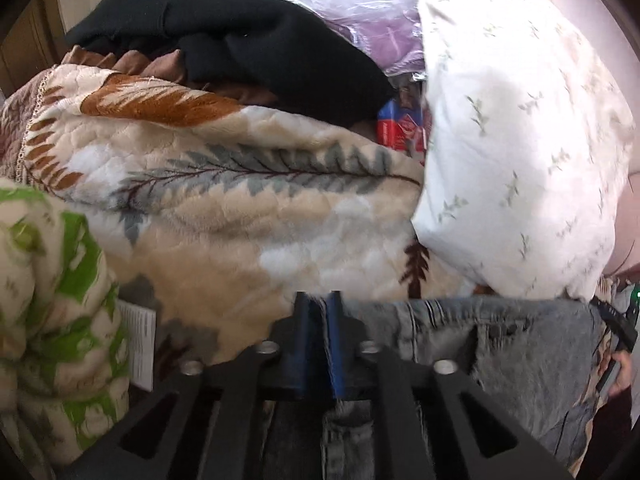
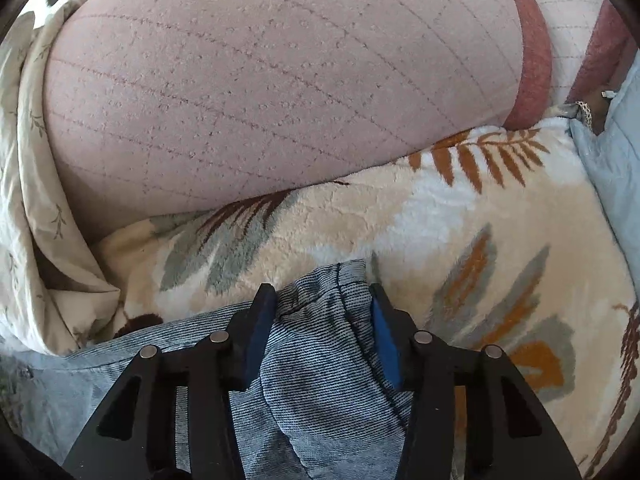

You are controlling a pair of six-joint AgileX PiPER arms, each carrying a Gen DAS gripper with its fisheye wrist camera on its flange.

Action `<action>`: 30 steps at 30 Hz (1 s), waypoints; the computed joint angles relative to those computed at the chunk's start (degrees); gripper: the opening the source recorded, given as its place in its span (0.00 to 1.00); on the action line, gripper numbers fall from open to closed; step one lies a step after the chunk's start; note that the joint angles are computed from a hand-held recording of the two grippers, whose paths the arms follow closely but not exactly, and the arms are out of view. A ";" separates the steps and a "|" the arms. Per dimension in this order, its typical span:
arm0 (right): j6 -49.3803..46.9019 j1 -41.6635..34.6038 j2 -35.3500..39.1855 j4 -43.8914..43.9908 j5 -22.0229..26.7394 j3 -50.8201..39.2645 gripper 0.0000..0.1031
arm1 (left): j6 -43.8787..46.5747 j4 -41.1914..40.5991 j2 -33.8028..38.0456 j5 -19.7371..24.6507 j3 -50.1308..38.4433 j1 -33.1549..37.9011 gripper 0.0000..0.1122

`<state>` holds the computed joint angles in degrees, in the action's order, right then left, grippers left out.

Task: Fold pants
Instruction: 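Grasp one leg hem with the right gripper while the left gripper grasps the other hem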

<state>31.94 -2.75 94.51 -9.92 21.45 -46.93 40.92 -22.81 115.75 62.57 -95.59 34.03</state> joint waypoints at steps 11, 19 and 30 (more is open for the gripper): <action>-12.35 -1.51 0.01 8.28 1.28 -0.46 0.67 | 0.45 -0.08 -1.64 -8.06 11.47 -5.98 0.11; -18.05 -3.67 -1.56 12.54 1.17 1.17 0.66 | 3.86 -3.71 -1.40 -10.34 15.99 -2.95 0.06; -26.31 -6.97 -4.92 20.29 5.11 1.29 0.16 | 9.37 -10.62 -1.49 -0.65 10.24 5.90 0.05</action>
